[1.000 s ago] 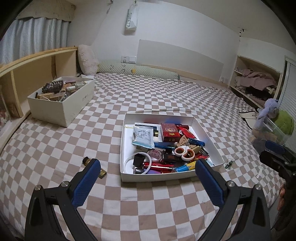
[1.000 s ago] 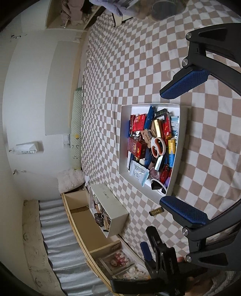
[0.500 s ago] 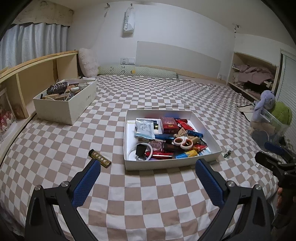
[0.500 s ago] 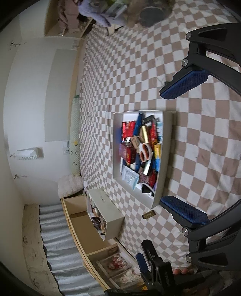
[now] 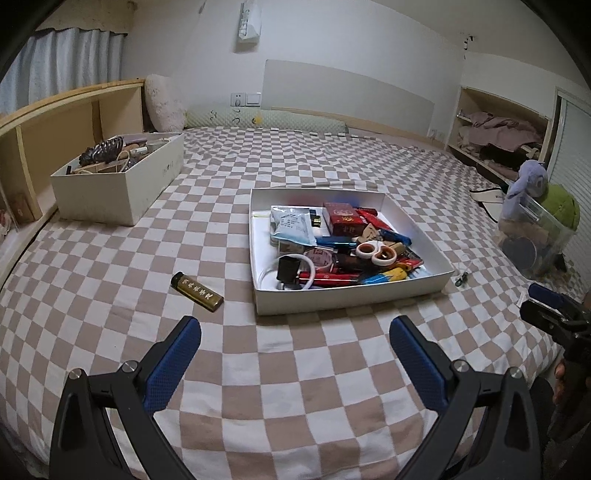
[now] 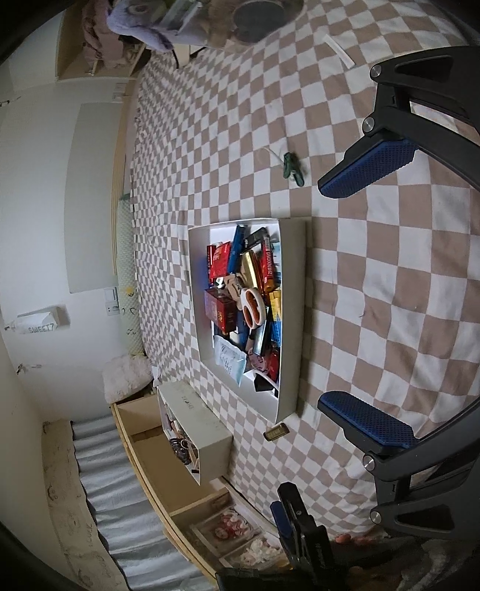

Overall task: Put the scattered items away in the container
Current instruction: 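Withdraw both open tools back from the tray, then reach the gold lighter with the left tool and close on it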

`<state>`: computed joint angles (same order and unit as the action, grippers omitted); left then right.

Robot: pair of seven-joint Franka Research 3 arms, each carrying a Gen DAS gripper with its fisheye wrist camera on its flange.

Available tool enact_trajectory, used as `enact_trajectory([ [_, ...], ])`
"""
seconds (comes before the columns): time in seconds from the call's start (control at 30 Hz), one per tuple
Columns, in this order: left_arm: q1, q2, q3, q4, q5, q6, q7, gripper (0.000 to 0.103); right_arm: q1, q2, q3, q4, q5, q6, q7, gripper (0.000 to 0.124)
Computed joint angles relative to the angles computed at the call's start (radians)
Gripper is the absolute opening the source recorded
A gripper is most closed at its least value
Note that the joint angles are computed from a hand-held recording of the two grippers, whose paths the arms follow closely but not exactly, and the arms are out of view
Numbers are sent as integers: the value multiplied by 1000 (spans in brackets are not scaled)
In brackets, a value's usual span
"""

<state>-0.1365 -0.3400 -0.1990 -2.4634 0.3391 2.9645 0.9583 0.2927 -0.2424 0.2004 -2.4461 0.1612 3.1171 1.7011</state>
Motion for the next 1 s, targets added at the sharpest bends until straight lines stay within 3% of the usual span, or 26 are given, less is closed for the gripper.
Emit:
enact_trajectory([
  [0.1,-45,18,57,2,-40,15,83,103,-49,9,45,-22,-26,60,32,103],
  [0.2,-24,34,59,13,-26,12,139,103,-73,23,65,-29,-39,65,45,103],
  [0.3,-16,66,79,38,-34,-5,208,103,31,42,-28,-34,24,68,-8,103],
  [0.57,38,179,85,123,-35,-83,355,103,138,65,-115,-38,158,28,-120,103],
  [0.63,25,212,104,145,-102,-93,447,103,121,72,-98,-35,160,20,-123,103],
  [0.83,47,312,90,224,-174,-134,606,103,81,97,-65,-13,133,-3,-103,103],
  [0.93,68,371,81,279,-77,-178,572,102,114,106,-96,1,188,-19,-143,103],
  [1.0,80,408,77,315,-79,-209,580,101,159,110,-137,14,284,-41,-224,103],
])
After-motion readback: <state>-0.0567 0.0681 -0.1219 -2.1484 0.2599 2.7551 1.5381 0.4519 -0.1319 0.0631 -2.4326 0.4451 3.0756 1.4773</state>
